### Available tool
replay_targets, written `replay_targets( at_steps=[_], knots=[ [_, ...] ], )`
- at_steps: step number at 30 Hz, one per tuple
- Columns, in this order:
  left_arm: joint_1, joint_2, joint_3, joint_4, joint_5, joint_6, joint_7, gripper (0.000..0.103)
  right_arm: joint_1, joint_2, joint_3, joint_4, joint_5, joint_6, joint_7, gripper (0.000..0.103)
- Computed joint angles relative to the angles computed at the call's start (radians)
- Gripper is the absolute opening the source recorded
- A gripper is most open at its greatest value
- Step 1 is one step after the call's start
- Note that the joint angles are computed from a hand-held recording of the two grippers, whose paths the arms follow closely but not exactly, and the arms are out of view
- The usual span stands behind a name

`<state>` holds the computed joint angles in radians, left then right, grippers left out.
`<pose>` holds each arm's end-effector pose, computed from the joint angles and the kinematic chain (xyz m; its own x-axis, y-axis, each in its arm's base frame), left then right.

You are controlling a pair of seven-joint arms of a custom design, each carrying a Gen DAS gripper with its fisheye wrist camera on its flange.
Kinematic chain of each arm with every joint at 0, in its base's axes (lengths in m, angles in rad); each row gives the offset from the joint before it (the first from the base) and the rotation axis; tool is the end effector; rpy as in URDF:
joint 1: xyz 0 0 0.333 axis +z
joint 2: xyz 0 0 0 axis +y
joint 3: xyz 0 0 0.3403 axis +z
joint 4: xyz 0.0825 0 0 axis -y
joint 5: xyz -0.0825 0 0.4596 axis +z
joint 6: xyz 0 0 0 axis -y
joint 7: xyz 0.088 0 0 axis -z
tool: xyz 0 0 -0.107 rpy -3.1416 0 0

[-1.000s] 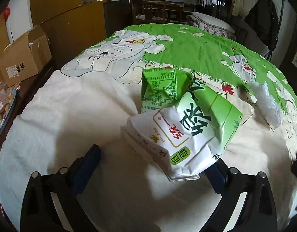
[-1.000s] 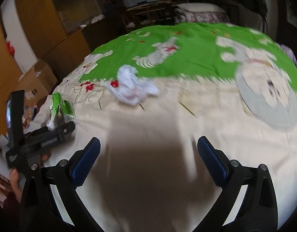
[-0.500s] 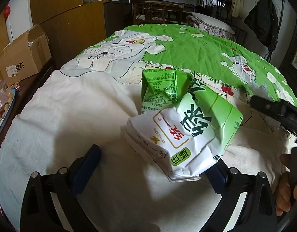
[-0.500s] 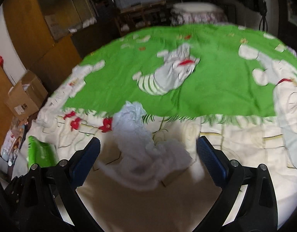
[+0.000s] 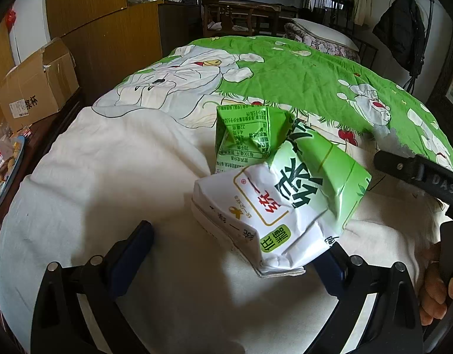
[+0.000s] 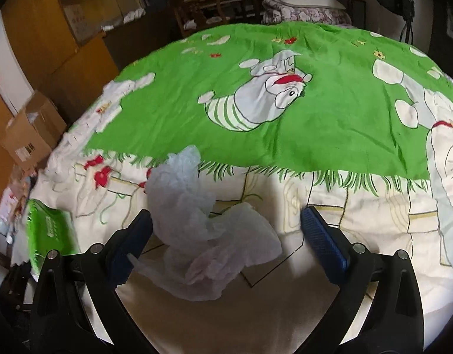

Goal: Collect trash
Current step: 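Grasp the white plastic bag with the right tool while left holds the green packet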

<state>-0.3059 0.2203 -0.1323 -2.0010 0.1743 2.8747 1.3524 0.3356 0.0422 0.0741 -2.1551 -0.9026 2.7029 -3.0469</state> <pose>0.6359 -0.3041 0.4038 -0.3591 -0.9330 0.0234 -0.7433 0.2707 -0.6118 0.5752 0.2788 0.4055 -0.3963 -0.8785 -0.2666 -0.6350 0.4720 -0.6115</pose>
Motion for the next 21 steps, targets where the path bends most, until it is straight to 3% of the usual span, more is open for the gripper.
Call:
replay_targets(
  at_steps=[5, 10, 21],
  knots=[
    [-0.001, 0.000, 0.001, 0.000, 0.003, 0.000, -0.003, 0.098, 0.009, -0.008, 0.006, 0.005, -0.056, -0.056, 0.064, 0.073],
    [-0.003, 0.001, 0.003, 0.002, 0.009, -0.003, -0.006, 0.099, -0.004, -0.024, -0.001, -0.023, -0.125, 0.003, 0.170, 0.057],
    [0.024, 0.007, -0.025, 0.006, -0.079, 0.027, 0.053, 0.098, -0.020, -0.030, 0.005, -0.038, -0.156, 0.060, 0.190, 0.054]
  ],
)
